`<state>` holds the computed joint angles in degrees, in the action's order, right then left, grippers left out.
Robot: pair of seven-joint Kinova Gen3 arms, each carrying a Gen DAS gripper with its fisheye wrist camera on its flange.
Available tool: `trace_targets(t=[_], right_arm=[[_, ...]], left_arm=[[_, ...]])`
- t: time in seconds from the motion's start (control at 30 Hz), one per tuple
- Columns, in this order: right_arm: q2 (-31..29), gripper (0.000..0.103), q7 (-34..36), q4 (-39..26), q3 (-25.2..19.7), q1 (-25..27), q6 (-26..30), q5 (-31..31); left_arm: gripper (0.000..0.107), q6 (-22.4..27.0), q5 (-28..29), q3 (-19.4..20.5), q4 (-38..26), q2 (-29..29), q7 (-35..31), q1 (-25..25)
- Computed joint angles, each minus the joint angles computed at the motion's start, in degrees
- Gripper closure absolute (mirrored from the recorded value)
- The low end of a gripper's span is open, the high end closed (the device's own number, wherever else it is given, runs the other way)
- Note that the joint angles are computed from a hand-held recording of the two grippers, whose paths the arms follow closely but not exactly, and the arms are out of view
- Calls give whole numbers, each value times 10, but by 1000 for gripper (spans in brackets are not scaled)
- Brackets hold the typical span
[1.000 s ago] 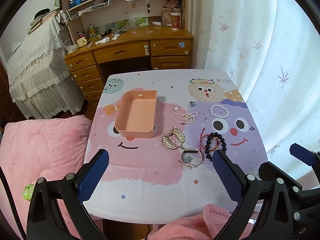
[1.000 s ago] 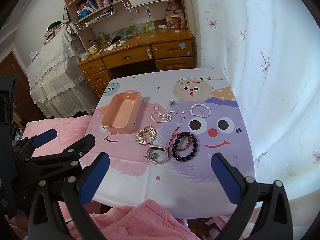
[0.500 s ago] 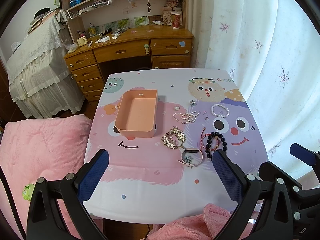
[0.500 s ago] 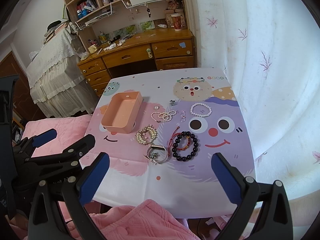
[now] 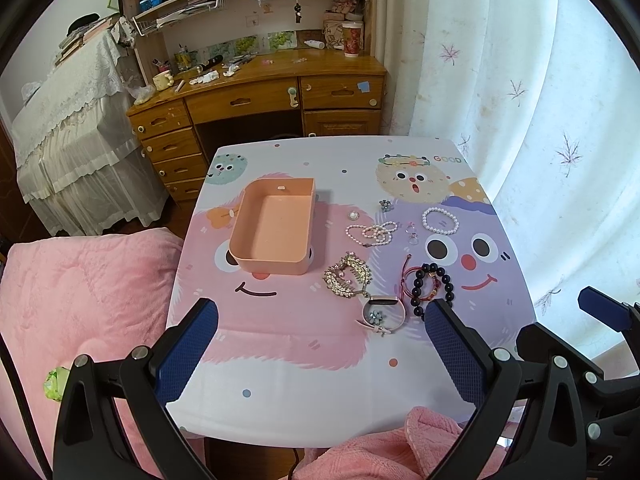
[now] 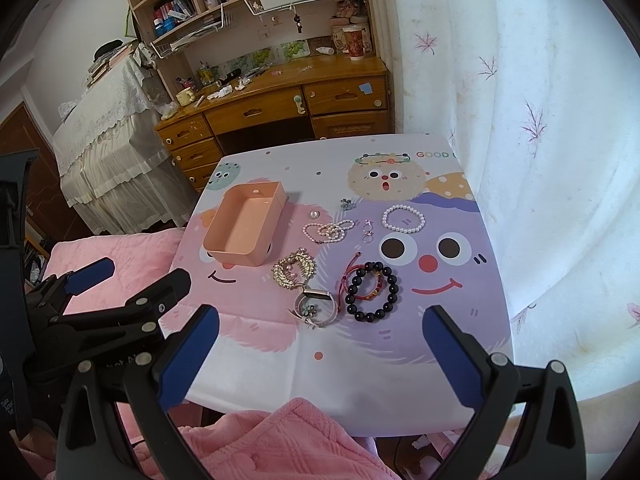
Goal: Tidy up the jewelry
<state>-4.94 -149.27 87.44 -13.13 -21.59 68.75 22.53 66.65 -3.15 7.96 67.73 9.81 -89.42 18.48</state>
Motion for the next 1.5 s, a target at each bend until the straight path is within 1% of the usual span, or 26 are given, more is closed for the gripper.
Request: trace_targets(t=[1.07,1.17,1.27,1.33,1.5], right_arm=[[4,1,-1,-3,1,-2,2,1],[6,1,7,0,6,0,-6,-7],[7,1,16,3,12,4,-14,-20],[8,1,16,5,11,5,-13,-23],[17,1,-23,20,-3,-8,0,7]], left_arm=[[5,3,0,0,-3,4,2,2],[5,2,3,0,-2,5,0,0],[5,8,15,-1,-3,11,-7,-6],[5,21,32,-1,-9,18,-17,-16],[5,67,92,-3,-17,44,-44,-49]])
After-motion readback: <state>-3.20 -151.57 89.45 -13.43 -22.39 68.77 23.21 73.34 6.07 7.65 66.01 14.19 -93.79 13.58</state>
